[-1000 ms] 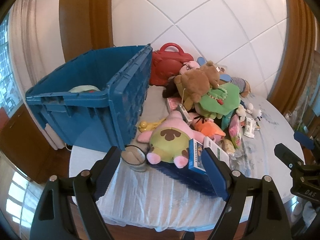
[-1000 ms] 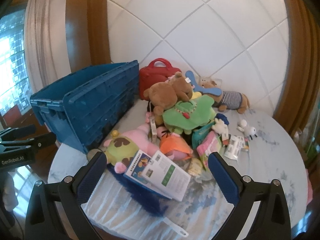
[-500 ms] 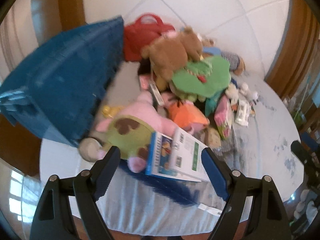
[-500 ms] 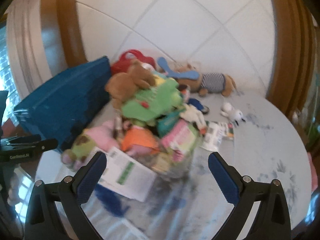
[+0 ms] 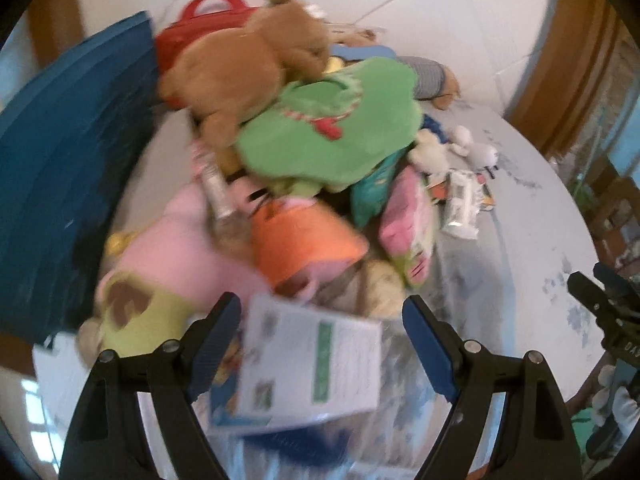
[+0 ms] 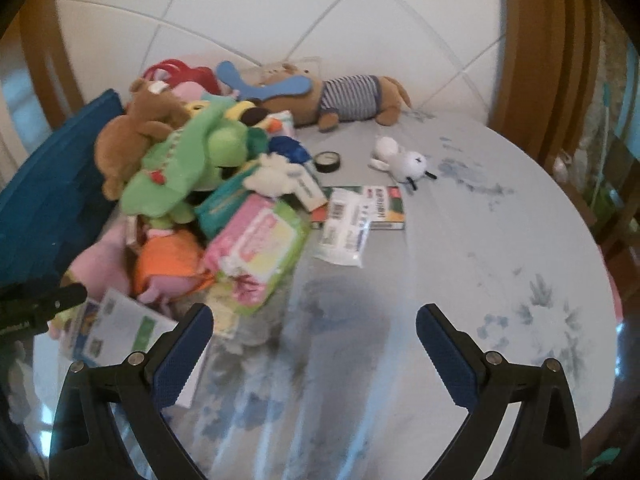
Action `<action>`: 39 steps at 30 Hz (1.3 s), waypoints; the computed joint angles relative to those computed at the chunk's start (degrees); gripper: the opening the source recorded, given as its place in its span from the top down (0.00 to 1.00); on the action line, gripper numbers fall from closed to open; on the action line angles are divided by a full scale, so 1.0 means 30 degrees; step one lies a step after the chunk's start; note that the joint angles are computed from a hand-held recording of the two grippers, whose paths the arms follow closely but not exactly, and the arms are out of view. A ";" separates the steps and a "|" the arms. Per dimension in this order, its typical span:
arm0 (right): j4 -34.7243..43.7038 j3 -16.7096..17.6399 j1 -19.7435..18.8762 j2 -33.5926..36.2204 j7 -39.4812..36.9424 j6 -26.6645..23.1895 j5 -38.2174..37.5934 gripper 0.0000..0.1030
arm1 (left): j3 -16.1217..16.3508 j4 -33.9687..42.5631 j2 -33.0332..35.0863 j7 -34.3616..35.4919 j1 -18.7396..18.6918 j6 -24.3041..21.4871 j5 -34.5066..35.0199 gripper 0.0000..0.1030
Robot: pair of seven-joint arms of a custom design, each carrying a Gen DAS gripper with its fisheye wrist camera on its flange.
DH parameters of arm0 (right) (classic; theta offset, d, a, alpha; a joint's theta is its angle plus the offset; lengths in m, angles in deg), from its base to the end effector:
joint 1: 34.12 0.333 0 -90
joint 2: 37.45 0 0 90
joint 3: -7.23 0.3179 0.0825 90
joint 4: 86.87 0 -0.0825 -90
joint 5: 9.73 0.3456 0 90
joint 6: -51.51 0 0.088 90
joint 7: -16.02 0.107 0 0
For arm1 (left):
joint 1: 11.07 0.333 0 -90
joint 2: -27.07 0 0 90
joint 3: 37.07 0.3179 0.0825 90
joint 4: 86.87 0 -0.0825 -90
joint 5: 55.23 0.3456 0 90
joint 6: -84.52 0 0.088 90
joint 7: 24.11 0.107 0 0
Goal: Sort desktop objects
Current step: 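Move the right tool down to the white barcode packet on the table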
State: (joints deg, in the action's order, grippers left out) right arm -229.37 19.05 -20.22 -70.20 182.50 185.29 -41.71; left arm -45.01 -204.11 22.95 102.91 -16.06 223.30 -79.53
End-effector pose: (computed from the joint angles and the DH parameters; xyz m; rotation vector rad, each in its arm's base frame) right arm 0.3392 0.1662 0.5423 -1.2377 2.2985 -0.7424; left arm 0.5212 -0.1234 0.5378 -1.3124 2.5369 -0.7637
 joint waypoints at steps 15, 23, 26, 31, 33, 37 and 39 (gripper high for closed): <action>-0.1845 -0.4027 -0.1694 0.1973 -0.4889 0.5548 0.1418 0.15 | -0.1229 0.2325 0.4775 -0.6988 -0.2829 0.2697 0.4983 0.19; -0.2124 -0.5306 -0.2598 0.4824 -0.9376 0.9405 0.4415 0.15 | -0.0718 0.3547 0.7107 -1.0687 -0.4071 0.3151 0.8034 0.19; -0.1836 -0.5187 -0.2846 0.6126 -1.0203 1.0381 0.5445 0.15 | -0.1116 0.3868 0.7645 -1.0070 -0.3801 0.3356 0.7333 0.19; -0.0790 -0.4677 -0.3444 0.8350 -1.0124 1.1481 0.5989 0.15 | -0.1305 0.4536 0.8343 -0.9336 -0.3854 0.3363 0.6915 0.19; -0.0256 -0.4544 -0.3585 0.9095 -0.9845 1.1531 0.5908 0.14 | -0.1368 0.4766 0.8543 -0.8999 -0.3840 0.3266 0.6707 0.19; 0.0687 -0.4542 -0.3516 1.0406 -0.9831 1.1609 0.6099 0.14 | -0.1483 0.5192 0.8887 -0.8159 -0.3733 0.3005 0.6272 0.19; 0.1362 -0.4506 -0.3435 1.1053 -0.9947 1.0782 0.5693 0.16 | -0.1557 0.5307 0.8963 -0.7799 -0.3690 0.2879 0.6024 0.22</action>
